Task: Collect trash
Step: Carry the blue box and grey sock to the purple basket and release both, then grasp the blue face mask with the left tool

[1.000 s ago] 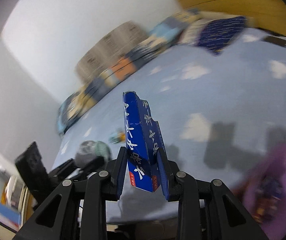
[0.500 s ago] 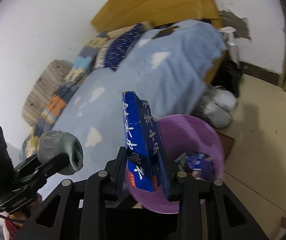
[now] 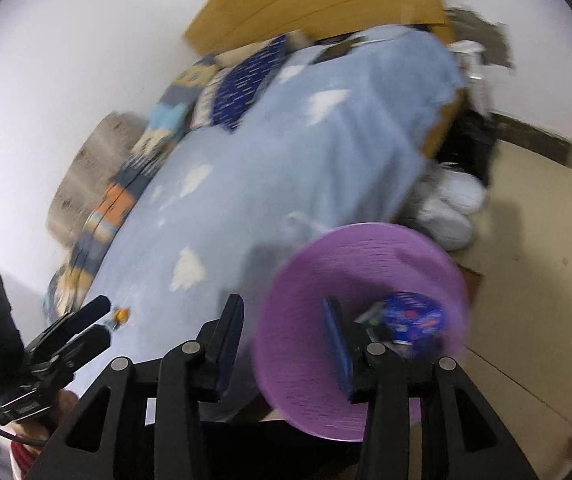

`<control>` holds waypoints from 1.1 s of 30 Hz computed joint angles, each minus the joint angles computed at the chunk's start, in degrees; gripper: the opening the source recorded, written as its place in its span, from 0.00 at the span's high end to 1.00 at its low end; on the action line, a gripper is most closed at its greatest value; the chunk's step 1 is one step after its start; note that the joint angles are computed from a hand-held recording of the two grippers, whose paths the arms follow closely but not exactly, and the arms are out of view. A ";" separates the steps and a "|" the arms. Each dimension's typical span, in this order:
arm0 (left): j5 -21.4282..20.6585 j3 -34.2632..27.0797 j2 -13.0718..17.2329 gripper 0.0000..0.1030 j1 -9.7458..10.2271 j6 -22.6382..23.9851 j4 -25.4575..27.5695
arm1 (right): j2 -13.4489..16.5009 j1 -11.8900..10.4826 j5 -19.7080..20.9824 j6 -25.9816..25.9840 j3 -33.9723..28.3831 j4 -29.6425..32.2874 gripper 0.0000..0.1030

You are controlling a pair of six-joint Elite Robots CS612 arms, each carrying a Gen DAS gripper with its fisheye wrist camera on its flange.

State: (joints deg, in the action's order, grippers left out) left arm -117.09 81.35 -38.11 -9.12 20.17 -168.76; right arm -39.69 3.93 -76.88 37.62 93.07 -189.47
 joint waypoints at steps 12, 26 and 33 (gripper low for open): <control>8.08 -4.11 3.12 0.30 9.56 -8.83 -2.94 | 8.29 7.72 10.53 -14.59 -24.40 20.09 0.58; 3.88 -28.12 17.83 0.30 16.75 -46.22 9.72 | 23.00 13.21 13.42 -16.07 -52.90 38.86 0.58; 3.96 -37.91 23.98 0.31 16.03 -56.43 15.52 | 22.75 12.63 11.83 -16.06 -51.95 36.29 0.58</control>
State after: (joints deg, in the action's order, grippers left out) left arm -113.14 43.44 -14.12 6.91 -36.26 -153.24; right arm -16.94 16.56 -65.05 21.56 41.12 -153.18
